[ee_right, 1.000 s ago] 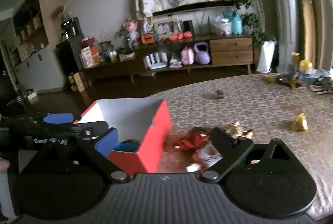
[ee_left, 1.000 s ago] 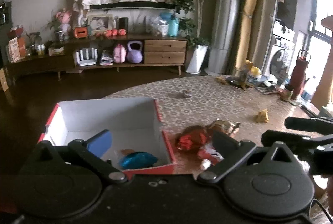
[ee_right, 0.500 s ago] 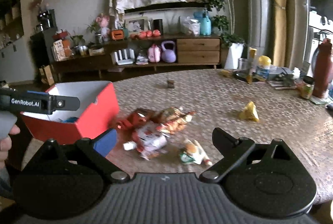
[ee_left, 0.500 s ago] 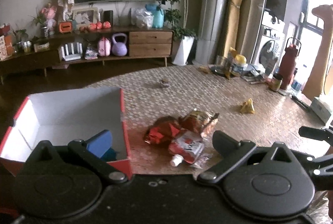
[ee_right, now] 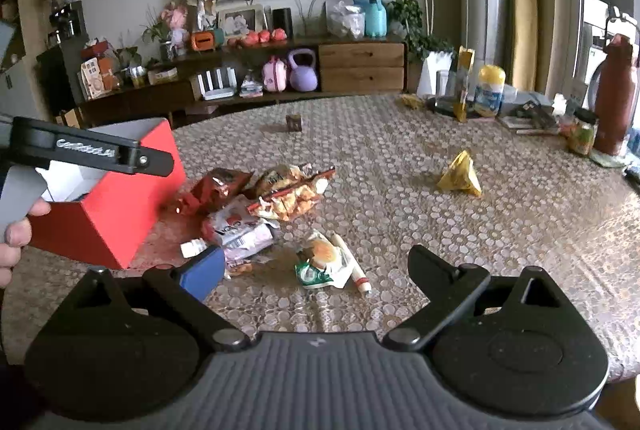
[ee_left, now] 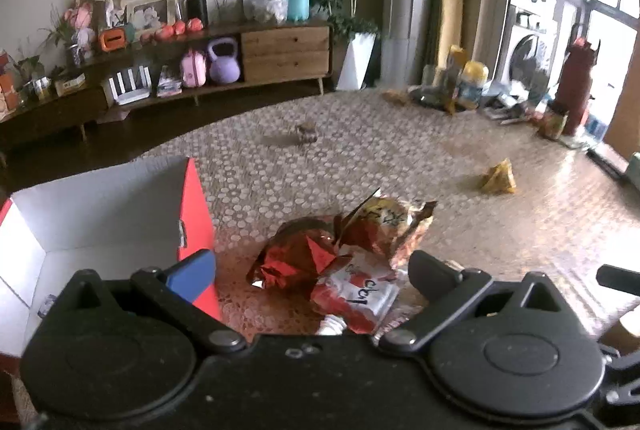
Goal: Organize snacks
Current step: 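Move the left tool to the red foil bag while the right reaches the green-white packet, then grasp the red foil bag with the left tool while the right grasps the green-white packet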
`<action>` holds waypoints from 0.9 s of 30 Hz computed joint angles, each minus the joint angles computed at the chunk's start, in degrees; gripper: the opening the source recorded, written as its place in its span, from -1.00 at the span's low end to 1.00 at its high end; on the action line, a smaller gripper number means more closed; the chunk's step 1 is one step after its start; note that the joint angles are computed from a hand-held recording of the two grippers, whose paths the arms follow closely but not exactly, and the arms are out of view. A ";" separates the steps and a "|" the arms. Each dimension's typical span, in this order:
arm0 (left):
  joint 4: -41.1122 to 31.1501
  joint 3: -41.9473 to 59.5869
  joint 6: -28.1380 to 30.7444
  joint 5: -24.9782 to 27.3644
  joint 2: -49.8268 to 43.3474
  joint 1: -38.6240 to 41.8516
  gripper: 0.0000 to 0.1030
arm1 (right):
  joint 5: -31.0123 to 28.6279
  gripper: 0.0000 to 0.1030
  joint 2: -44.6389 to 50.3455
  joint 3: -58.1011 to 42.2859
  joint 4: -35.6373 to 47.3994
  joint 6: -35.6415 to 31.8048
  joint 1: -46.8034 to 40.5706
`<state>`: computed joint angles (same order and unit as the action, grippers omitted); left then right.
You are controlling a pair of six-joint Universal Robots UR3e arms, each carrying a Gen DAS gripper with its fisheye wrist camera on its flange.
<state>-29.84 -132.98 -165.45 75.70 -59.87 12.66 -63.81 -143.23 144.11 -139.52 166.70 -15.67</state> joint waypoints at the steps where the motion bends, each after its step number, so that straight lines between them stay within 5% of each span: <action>1: 2.24 0.39 -0.78 1.63 -2.57 -1.50 0.99 | -0.67 0.91 2.45 0.42 -2.74 0.27 0.88; 8: 11.43 5.04 -3.32 9.33 -17.99 -7.64 0.99 | -4.62 0.91 20.00 0.69 -19.16 1.56 8.17; 16: 13.81 10.38 -4.75 12.06 -28.35 -9.14 0.94 | -9.71 0.89 37.17 -1.79 -34.14 1.08 15.13; 27: 18.50 12.30 -4.62 16.20 -34.39 -11.17 0.88 | -11.79 0.60 49.67 -6.22 -39.98 2.64 17.15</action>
<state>-11.34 -120.68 -170.07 91.90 -94.26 1.48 -75.59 -93.56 137.89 -179.49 169.34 1.48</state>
